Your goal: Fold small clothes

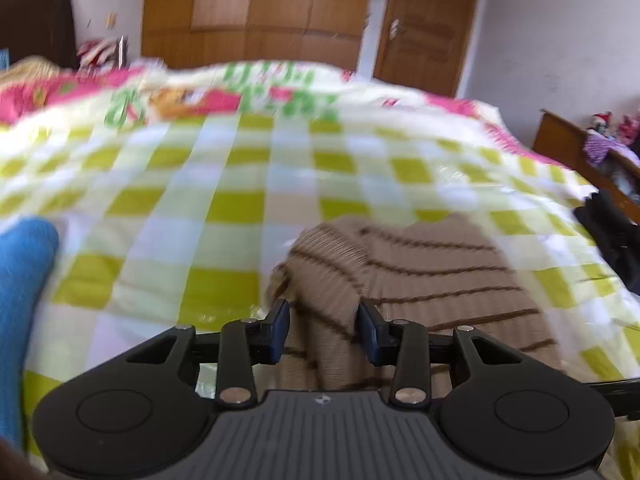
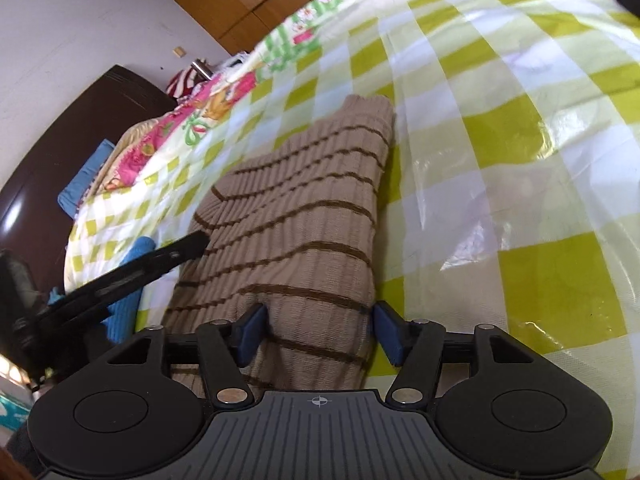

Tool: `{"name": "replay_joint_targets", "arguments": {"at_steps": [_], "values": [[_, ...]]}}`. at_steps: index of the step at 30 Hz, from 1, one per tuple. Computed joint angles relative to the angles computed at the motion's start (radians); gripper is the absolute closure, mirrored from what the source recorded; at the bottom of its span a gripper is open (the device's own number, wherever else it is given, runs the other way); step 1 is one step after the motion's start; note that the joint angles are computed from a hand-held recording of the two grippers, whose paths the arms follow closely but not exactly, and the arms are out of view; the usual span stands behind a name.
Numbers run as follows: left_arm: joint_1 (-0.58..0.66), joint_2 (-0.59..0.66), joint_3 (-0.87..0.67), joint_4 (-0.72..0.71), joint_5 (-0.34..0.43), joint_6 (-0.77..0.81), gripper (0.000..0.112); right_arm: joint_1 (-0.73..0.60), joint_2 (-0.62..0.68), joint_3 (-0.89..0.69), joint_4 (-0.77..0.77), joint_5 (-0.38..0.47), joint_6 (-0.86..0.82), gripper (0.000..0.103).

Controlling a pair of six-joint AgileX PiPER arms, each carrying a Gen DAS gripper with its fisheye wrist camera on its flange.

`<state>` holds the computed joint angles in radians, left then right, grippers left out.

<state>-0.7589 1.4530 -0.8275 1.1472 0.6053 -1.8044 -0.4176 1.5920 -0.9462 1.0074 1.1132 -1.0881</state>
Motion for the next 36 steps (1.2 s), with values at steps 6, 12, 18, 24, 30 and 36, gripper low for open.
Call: {"name": "replay_joint_targets", "arguments": {"at_steps": [6,12,18,24,30,36], "values": [[0.089,0.021,0.051,0.137,-0.145,-0.136,0.056,0.021,0.028,-0.036,0.014,-0.015,0.037,0.064],[0.148,0.094,-0.042,0.112,-0.202,-0.047,0.055,0.038,0.041,-0.064,0.037,-0.104,0.083,0.064],[-0.068,-0.089,0.013,-0.020,0.089,0.023,0.057,-0.039,-0.207,0.066,0.009,-0.095,-0.056,0.059],[-0.251,-0.089,0.019,-0.172,0.215,0.048,0.055,0.008,-0.245,0.165,-0.107,-0.175,-0.094,0.062],[-0.235,-0.144,0.084,-0.232,0.215,-0.006,0.051,-0.050,-0.201,0.156,-0.096,-0.156,-0.120,0.067],[-0.405,-0.128,-0.006,-0.265,0.419,-0.026,0.052,-0.145,-0.350,0.209,-0.085,-0.038,-0.181,0.061]]}}
